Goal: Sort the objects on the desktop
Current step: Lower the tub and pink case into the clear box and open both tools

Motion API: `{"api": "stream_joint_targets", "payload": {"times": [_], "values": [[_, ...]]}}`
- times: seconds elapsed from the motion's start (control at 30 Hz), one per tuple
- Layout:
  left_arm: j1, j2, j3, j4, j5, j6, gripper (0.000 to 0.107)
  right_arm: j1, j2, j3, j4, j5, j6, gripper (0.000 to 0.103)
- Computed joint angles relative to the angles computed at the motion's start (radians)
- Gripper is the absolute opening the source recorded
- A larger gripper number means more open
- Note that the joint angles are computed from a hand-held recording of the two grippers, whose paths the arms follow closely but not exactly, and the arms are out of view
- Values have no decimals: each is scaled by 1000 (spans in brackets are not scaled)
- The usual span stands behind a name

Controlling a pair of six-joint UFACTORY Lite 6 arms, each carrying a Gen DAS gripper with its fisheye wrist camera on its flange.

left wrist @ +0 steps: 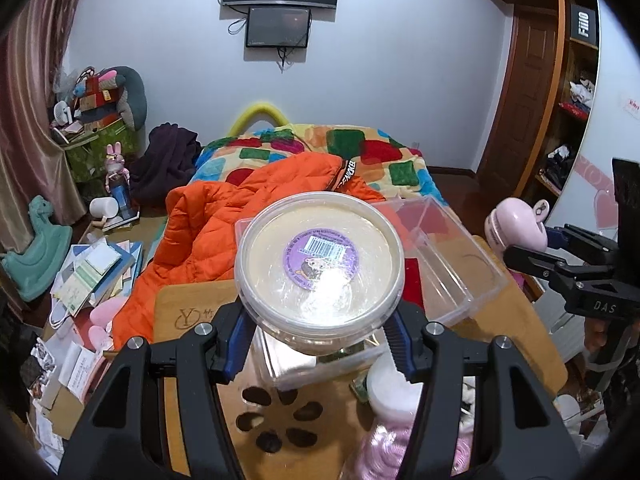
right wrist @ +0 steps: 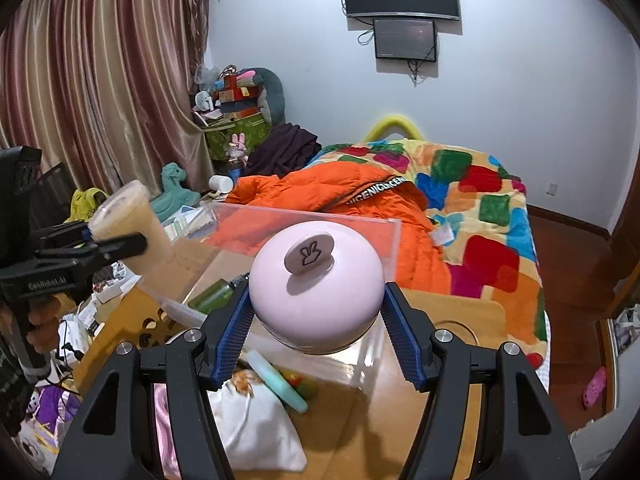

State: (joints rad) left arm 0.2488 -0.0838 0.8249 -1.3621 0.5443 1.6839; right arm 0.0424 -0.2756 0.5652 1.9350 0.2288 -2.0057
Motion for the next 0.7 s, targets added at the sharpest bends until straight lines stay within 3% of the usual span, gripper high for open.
{"api": "stream_joint_targets", "payload": {"times": [0.3,0.7], "values": [[-74,157,115,16,-80,-25,57,26,196,119,153,27,-140,60],[-159,347,285,118,-171,-153,57,38,397,269,161,12,-158,60]]}}
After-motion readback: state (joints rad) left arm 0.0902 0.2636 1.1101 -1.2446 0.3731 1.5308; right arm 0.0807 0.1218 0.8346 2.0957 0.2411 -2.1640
